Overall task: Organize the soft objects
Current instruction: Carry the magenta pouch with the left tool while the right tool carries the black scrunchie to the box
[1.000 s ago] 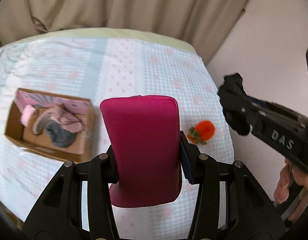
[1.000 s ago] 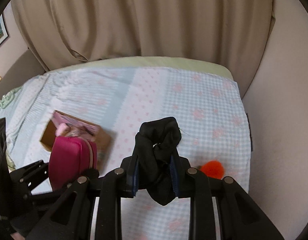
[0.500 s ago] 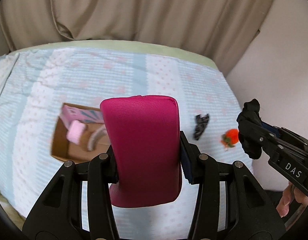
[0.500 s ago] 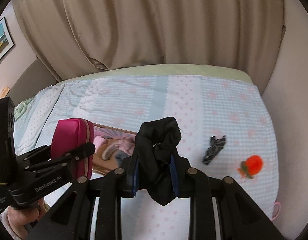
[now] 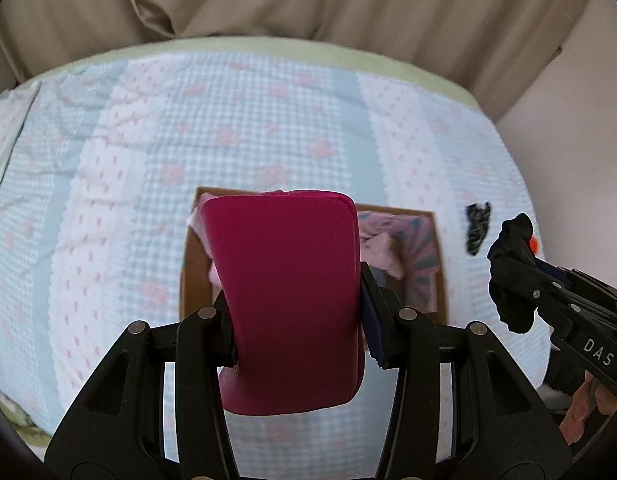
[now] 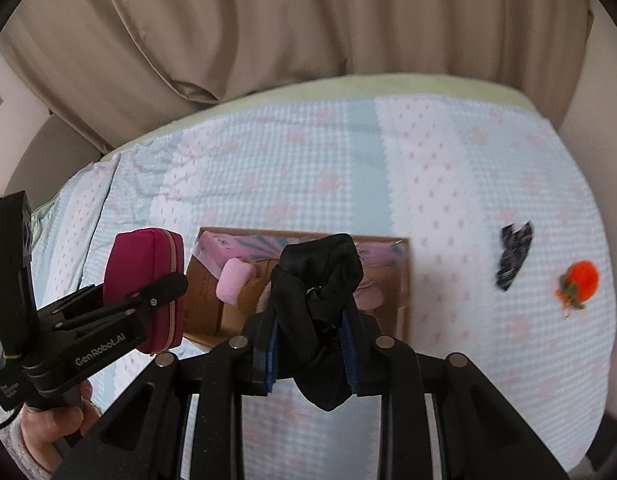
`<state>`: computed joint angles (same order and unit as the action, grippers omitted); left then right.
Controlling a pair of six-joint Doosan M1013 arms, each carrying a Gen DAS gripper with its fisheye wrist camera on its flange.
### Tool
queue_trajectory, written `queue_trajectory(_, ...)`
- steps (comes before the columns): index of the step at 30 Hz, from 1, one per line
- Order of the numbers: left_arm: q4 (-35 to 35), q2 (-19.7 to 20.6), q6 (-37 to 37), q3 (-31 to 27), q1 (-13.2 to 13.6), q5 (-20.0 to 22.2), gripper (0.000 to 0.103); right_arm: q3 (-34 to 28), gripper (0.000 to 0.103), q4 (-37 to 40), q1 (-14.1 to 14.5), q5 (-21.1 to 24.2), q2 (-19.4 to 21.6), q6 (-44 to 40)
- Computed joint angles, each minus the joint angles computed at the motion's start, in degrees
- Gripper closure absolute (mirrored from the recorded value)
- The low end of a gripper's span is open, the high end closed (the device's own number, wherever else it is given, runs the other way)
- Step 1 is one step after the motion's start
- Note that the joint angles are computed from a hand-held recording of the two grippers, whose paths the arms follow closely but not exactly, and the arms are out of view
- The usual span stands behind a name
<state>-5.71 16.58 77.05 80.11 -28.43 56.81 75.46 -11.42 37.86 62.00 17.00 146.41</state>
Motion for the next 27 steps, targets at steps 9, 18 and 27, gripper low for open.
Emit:
queue_trajectory(9, -2.82, 4.34, 1.33, -0.13, 2.76, 0.61, 0.061, -4.88, 0.079, 8.95, -2.39, 0.04, 7.17, -5.21)
queue_trajectory(18, -3.35, 8.22, 1.93, 0.82, 2.58, -0.58, 0.061, -6.22, 0.079, 17.64, -5.29, -0.8, 12.5, -10.58)
queue_trajectory(27, -2.44, 10.4, 4.55, -0.2, 2.06, 2.15, 0.029, -6.0, 0.067, 22.42, -6.91, -0.83, 13.92, -11.79)
